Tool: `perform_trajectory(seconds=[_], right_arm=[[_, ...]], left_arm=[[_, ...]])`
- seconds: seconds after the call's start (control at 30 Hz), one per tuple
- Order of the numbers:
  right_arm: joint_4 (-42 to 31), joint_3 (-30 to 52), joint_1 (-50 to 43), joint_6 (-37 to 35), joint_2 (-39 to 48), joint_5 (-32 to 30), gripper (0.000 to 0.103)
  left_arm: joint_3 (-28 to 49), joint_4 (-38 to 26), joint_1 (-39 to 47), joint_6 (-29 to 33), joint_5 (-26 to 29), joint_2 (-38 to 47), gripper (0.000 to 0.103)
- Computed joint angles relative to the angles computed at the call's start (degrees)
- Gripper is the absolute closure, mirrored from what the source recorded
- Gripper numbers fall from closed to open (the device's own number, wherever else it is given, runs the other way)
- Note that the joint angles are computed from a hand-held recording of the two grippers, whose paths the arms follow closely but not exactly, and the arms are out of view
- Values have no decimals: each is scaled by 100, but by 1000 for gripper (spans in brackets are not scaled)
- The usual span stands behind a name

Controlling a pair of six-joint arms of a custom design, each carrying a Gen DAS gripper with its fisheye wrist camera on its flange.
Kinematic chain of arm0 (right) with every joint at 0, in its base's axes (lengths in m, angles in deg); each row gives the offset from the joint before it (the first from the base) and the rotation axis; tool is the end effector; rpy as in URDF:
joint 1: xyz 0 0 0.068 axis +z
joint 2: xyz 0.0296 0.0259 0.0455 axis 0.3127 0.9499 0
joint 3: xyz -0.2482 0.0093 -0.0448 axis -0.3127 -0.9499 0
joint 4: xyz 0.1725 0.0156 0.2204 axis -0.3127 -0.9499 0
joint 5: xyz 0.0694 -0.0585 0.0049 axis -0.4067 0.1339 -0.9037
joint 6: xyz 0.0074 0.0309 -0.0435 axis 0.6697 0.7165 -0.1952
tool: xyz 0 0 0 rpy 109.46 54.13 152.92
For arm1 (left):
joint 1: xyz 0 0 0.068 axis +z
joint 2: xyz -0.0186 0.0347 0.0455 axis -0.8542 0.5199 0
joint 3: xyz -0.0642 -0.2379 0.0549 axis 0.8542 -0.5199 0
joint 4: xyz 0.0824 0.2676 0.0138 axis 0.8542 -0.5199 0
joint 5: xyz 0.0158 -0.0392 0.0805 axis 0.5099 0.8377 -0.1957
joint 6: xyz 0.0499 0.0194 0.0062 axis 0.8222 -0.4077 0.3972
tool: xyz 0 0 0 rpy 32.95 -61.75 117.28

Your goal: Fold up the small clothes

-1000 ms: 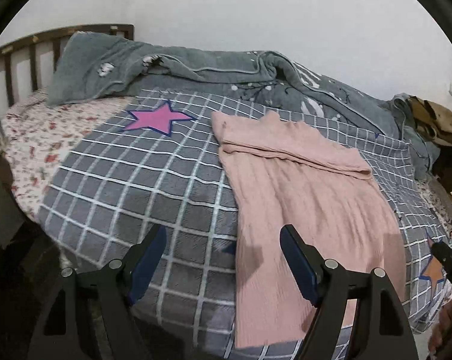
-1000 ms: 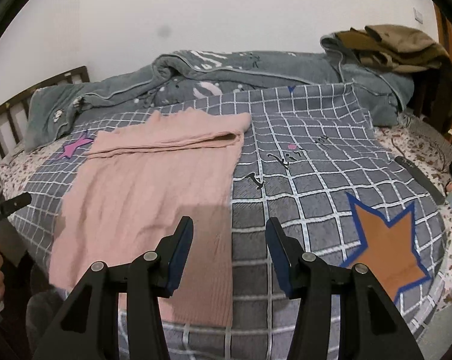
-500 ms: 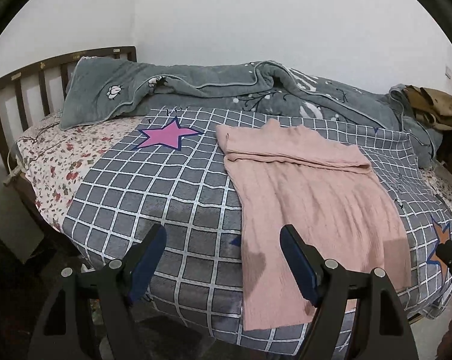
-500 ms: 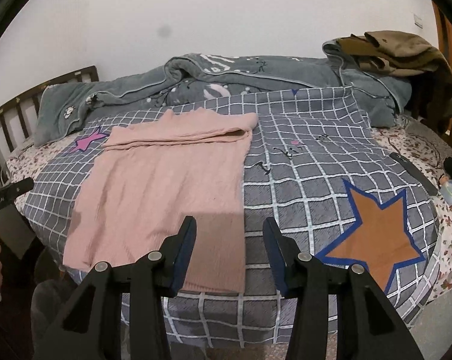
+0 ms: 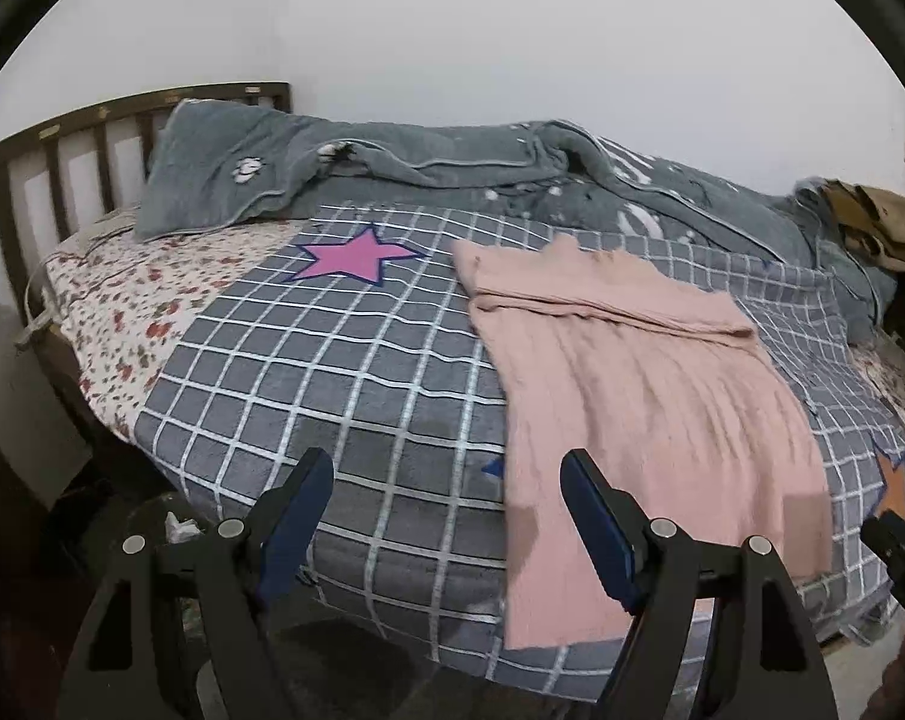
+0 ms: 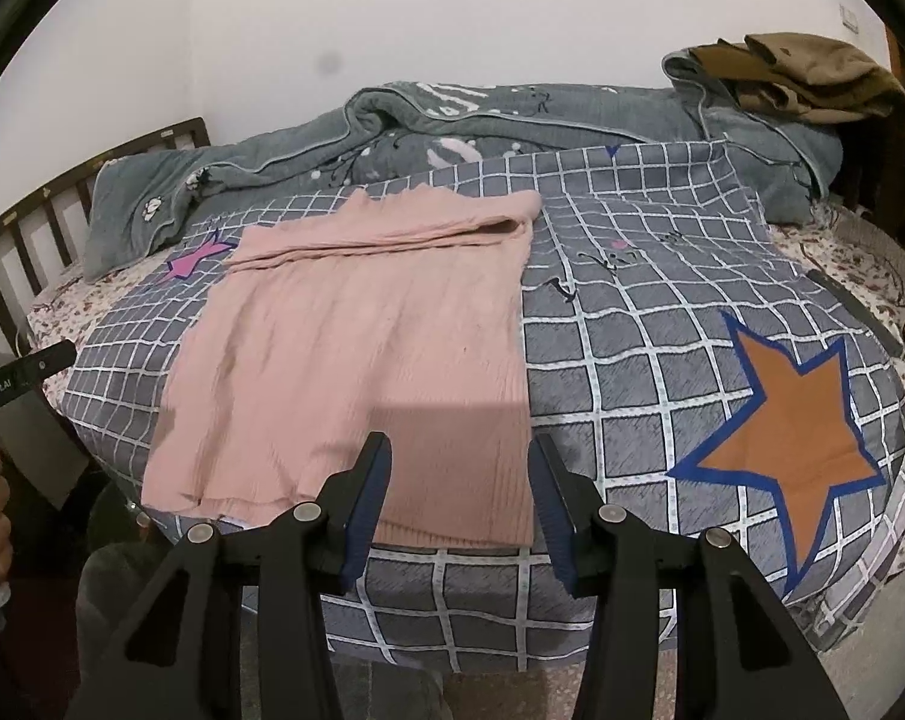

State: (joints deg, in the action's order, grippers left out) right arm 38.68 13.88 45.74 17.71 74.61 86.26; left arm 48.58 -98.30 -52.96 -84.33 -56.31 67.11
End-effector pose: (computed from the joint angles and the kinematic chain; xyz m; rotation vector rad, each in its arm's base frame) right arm 0.2333 0.1056 0.2223 0.2183 2.3024 0.0066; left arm 0.3251 0.0264 0.2124 0.0146 2.2272 -0.1205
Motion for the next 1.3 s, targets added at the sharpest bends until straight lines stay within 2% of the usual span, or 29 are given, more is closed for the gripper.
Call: perform_trajectory(seconds=[0.17, 0.33, 0.7, 0.83, 0.93, 1.03, 1.13, 1.3], right_arm=[[148, -166, -203, -19, 7, -170, 55], [461, -246, -448, -92, 281, -538, 55], [1095, -347, -670, -228, 1189, -790, 55], [1330, -518, -632, -295, 1131, -695, 55], [1466, -603, -554, -285, 1119, -543, 57], [1566, -691, -483, -317, 1077, -451, 65], [1555, -722, -530, -361, 1000, -551, 65], [1513, -781, -621, -336, 872, -758, 65]], left_arm=[[66, 17, 119, 142, 221, 392, 26], [307, -227, 360, 165, 1043, 988, 26], [455, -326, 233, 325, 1816, 1915, 56], [310, -102, 61, 395, 1711, 1842, 58], [346, -160, -56, 420, 1670, 1857, 69], [238, -25, -158, 410, 1479, 1788, 86], [226, -58, -71, 401, 1577, 1784, 87], [326, -447, 222, 488, 2058, 1834, 87]])
